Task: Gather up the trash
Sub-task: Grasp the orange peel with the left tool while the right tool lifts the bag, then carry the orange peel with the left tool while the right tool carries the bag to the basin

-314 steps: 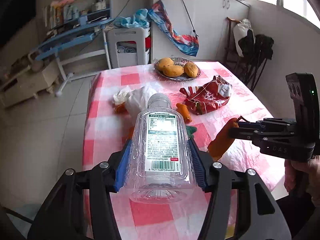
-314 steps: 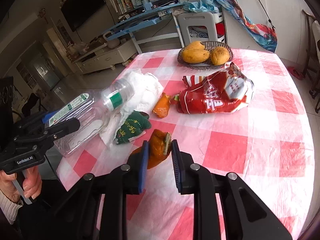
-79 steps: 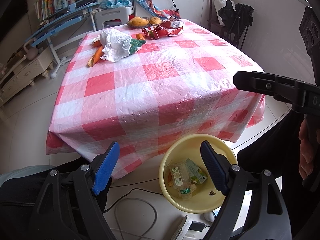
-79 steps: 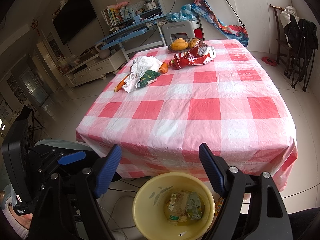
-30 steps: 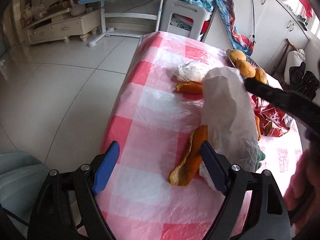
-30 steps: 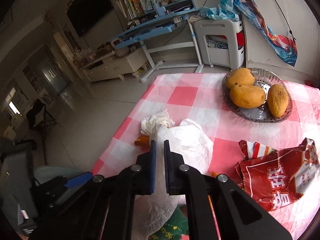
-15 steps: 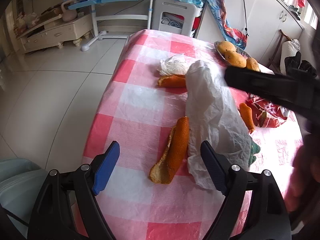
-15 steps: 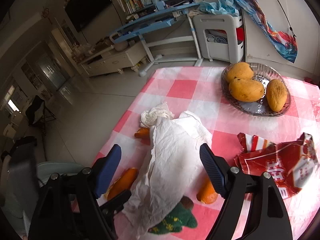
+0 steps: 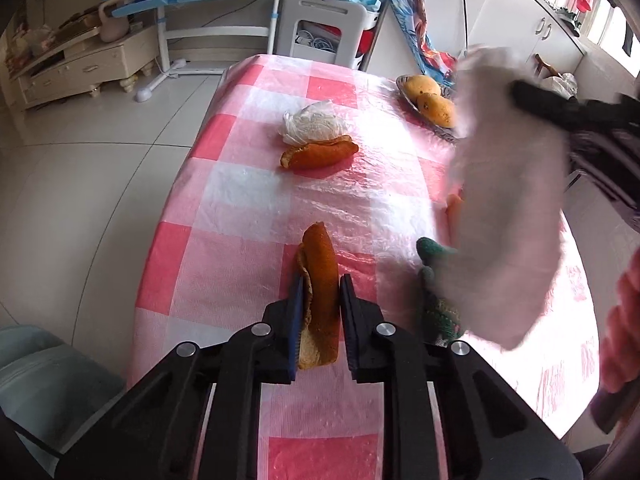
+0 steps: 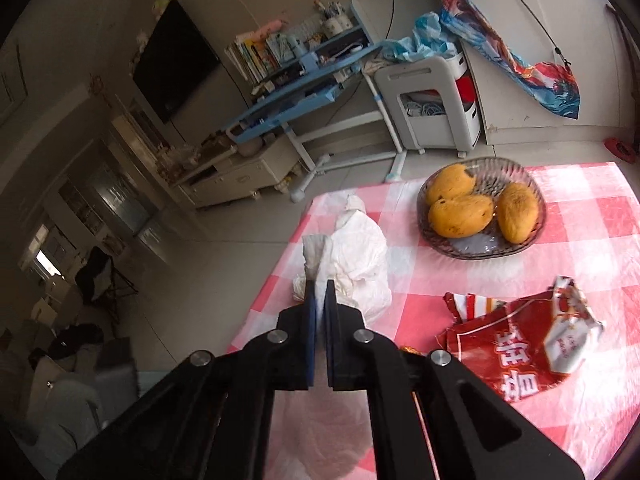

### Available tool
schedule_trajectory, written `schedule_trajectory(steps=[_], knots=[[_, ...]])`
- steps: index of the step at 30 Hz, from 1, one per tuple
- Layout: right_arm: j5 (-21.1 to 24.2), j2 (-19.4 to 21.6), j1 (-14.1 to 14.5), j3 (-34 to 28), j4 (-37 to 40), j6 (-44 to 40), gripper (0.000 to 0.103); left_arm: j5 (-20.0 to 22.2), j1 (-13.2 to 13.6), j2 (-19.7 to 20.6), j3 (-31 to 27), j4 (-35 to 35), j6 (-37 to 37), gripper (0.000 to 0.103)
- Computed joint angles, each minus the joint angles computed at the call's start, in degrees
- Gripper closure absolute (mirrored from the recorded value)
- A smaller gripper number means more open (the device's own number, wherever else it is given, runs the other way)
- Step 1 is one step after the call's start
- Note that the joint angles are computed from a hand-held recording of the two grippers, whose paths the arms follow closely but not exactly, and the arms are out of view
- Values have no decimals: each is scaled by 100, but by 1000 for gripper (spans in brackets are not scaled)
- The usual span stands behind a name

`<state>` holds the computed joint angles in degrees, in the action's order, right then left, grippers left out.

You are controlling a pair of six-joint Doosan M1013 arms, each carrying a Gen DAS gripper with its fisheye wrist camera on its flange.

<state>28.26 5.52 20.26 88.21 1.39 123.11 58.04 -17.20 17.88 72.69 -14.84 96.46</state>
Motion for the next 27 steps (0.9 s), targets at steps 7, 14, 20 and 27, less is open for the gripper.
schedule_trajectory(steps=[7,14,20,27], knots=[[-664,-751,74,764,-34,358,98,-188,223,-239,287,-947,284,87],[-979,-1033,65,1216,261,869,98,-305,330,-453,521,-1422,548,88],[-867,-1167,322,1399,56,1135,98,-346,296,-706,796,-1470,768,88],[-630,-1346,714,1681,-258,1659,98,-260,328,-1054,1239,-1655,998,88]])
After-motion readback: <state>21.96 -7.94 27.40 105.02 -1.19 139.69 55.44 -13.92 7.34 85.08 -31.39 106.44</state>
